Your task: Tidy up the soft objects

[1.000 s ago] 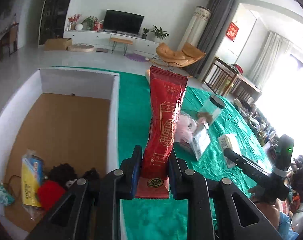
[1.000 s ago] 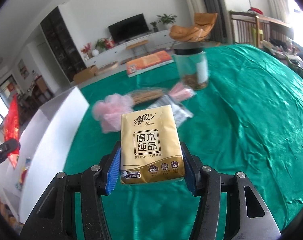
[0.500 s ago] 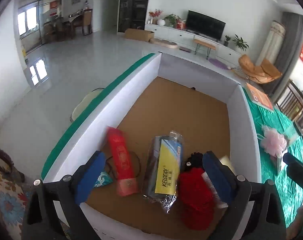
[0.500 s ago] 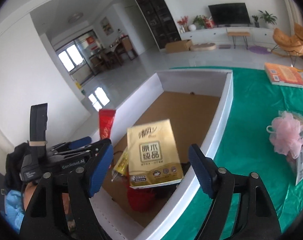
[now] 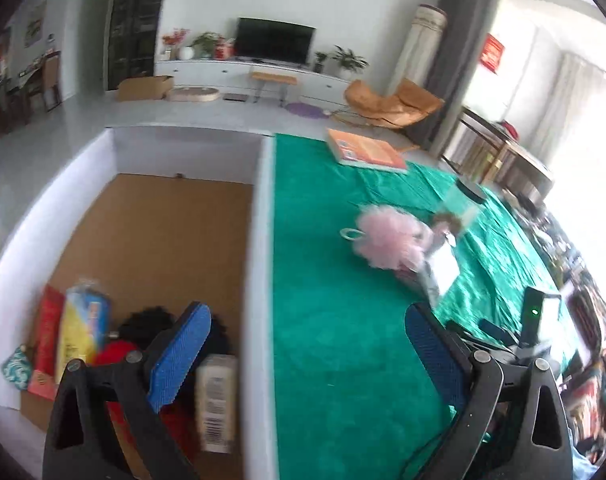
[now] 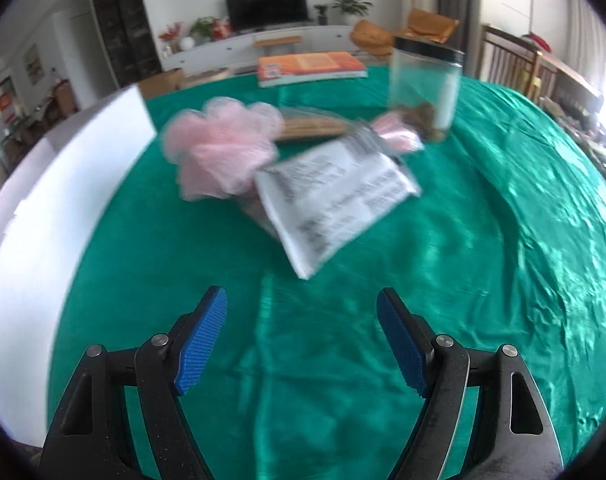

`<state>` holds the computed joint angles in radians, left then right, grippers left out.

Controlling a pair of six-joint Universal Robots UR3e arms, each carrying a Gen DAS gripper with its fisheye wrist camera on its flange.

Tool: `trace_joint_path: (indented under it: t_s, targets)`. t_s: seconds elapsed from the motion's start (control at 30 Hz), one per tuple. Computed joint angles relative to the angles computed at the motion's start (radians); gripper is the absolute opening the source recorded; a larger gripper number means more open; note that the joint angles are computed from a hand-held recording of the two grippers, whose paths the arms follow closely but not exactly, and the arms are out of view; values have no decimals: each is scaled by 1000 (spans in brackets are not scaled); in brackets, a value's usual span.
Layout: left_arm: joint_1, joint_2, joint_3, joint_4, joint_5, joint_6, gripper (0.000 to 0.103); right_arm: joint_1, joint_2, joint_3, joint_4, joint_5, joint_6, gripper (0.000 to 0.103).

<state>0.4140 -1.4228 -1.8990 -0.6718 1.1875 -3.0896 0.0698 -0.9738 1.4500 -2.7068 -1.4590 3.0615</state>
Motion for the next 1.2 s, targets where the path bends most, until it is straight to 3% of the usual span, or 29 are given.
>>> trace_joint_path:
  t_s: [0.2, 0.47, 0.8, 1.2]
  targets:
    - [-316, -337, 224, 22, 82, -92, 98, -84, -25, 57, -14, -1, 69, 80]
    - [-370, -606, 335, 109, 282, -147, 98, -61, -5, 69, -59, -58, 58, 86]
    - [-386, -663, 254, 292, 381, -74, 103, -51, -1, 76, -69, -82, 45, 90]
    - [-384, -665, 264, 286, 381, -74, 103, -51, -4, 76, -65, -82, 42, 92]
